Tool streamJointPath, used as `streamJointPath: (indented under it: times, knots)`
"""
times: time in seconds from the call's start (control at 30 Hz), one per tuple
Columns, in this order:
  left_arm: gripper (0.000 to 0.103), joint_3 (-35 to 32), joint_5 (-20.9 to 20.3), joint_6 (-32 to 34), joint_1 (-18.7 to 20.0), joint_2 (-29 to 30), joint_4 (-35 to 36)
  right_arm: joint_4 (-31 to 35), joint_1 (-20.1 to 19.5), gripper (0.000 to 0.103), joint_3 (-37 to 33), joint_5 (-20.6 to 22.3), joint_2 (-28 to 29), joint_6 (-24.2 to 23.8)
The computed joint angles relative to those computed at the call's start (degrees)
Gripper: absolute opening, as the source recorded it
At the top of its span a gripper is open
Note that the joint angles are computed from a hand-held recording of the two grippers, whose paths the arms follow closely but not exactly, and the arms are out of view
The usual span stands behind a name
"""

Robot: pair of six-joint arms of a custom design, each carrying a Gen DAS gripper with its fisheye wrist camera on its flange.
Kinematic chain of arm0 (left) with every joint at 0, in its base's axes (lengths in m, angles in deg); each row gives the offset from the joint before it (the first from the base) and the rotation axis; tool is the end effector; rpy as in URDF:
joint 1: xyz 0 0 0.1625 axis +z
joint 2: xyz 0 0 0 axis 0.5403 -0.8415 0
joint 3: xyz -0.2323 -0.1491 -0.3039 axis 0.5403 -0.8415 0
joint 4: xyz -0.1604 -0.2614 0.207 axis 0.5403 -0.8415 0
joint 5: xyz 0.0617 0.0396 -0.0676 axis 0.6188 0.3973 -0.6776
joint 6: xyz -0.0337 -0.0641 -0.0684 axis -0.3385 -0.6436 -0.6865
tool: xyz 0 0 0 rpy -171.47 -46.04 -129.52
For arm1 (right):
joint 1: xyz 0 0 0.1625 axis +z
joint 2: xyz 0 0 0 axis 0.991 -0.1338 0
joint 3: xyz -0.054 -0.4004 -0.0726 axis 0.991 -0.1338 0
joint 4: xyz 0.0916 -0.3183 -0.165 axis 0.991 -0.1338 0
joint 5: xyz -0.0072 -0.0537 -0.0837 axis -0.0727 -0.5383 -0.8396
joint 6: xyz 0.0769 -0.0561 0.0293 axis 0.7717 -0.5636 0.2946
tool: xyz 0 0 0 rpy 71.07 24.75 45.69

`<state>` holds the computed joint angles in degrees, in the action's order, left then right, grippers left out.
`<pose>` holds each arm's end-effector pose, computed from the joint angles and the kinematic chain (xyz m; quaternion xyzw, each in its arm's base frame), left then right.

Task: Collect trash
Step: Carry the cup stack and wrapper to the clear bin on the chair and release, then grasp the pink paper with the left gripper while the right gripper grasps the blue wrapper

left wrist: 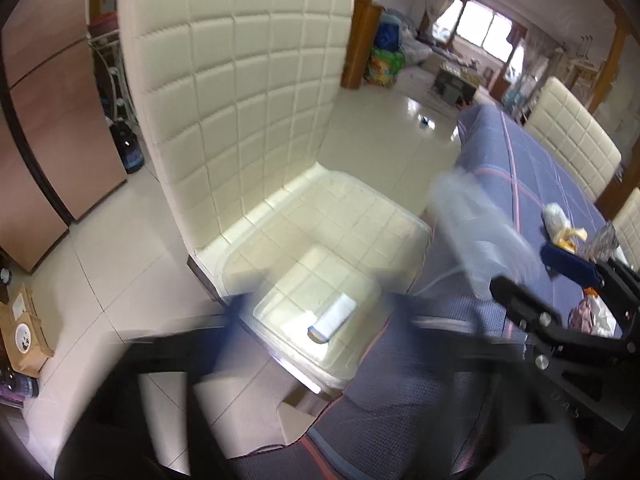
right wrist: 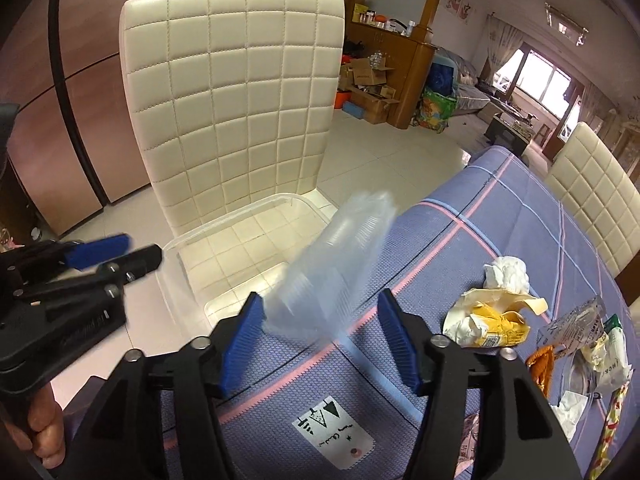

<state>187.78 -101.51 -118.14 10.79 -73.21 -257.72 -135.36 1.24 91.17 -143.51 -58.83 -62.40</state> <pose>-0.2486 -0.5353 -0.0415 0.0157 0.8759 -0.3648 0.3153 0.0330 -0.5828 0.1759 0.3445 -0.8407 0.2309 0.3482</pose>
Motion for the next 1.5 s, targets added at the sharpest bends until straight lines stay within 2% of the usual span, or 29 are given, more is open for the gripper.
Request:
streamJointPath:
  times: [0.03, 0.1, 0.2, 0.63, 0.83, 1.03, 1.2, 1.33, 1.5]
  knots:
    - [0.094, 0.5, 1.9, 0.6, -0.6, 0.3, -2.3, -0.3, -0.2, 0.068, 0.1, 0.3, -0.3, 0.4]
    - [0.098, 1.3, 2.8, 6.3, -1.5, 1.2, -9.7, -0.7, -0.3, 0.068, 0.1, 0.3, -0.6, 0.9]
    - [0.099, 0.8, 4.9, 8.4, -2.8, 1.8, -10.2, 0.0, -0.7, 0.068, 0.3, 0.4, -1.5, 2.8]
    - [0.099, -1.2, 1.1, 9.3, -4.9, 1.8, -8.4, -1.7, -4.2, 0.068, 5.6, 3.7, -9.7, 7.1]
    - [0.099, -4.6, -1.3, 10.7, -7.2, 3.5, -3.9, -4.8, -8.0, 0.068, 10.2, 5.5, -15.8, 9.3]
    - [0.099, -10.6, -5.9, 13.3, -9.1, 7.4, 1.9, -12.7, -12.5, 0.068, 15.2, 3.5, -20.6, 10.8]
    - [0.099, -17.6, -9.3, 16.9, -10.7, 12.0, 7.3, -14.9, -17.6, 0.068, 17.9, 3.7, -24.8, 13.4]
    - [0.099, -22.7, -10.4, 15.9, -10.9, 14.9, 13.9, -14.8, -21.7, 0.068, 18.9, 4.7, -27.6, 16.0]
    - [0.097, -27.2, -11.0, 13.4, -10.4, 17.1, 20.2, -9.3, -25.7, 0.068, 17.7, 5.6, -30.1, 20.3]
